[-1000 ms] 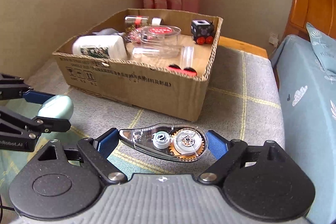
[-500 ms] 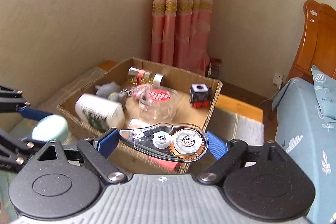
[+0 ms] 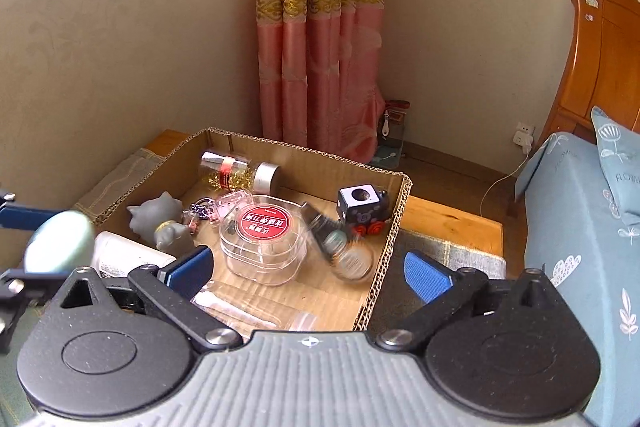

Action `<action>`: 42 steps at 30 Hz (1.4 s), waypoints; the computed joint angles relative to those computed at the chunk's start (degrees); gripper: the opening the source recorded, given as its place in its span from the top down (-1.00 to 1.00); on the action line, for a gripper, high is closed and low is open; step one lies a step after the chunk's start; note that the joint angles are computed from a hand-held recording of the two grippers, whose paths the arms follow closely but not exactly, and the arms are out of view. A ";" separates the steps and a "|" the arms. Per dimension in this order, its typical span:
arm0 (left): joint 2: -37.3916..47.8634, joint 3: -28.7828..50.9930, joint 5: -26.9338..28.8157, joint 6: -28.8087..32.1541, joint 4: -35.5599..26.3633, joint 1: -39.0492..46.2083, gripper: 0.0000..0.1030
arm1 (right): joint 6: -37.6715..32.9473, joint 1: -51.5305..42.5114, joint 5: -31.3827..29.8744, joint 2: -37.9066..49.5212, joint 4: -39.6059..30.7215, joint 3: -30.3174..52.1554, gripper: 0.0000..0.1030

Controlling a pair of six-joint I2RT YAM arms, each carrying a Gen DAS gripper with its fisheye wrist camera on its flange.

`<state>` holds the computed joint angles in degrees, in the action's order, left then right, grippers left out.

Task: Organize rigid objects
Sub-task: 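Release the correction tape into the box with the right gripper while the left gripper carries the egg over, then lower the mint-green egg into the box and open the left gripper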

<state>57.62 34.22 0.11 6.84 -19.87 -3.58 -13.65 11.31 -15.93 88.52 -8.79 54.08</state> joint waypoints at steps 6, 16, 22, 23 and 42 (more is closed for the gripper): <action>8.86 4.56 -1.64 -0.46 3.50 -0.87 -0.01 | -0.15 -2.96 -2.20 -3.48 -1.88 -1.39 -1.00; 21.40 11.14 -1.95 -2.63 6.04 -5.60 -0.01 | -1.76 -4.80 -3.67 -6.35 -3.55 -1.87 -1.00; 26.80 14.33 -1.05 -4.62 7.07 -7.93 -0.01 | -1.61 -6.23 -3.68 -6.34 -4.33 -1.52 -1.00; 27.09 14.37 -0.81 -4.85 7.21 -8.04 -0.01 | -1.68 -6.49 -3.63 -6.24 -4.75 -1.35 -1.00; 22.92 10.03 -3.03 -5.23 12.60 -10.64 -0.86 | -0.68 -8.83 -2.20 -9.26 -10.72 -0.82 -1.00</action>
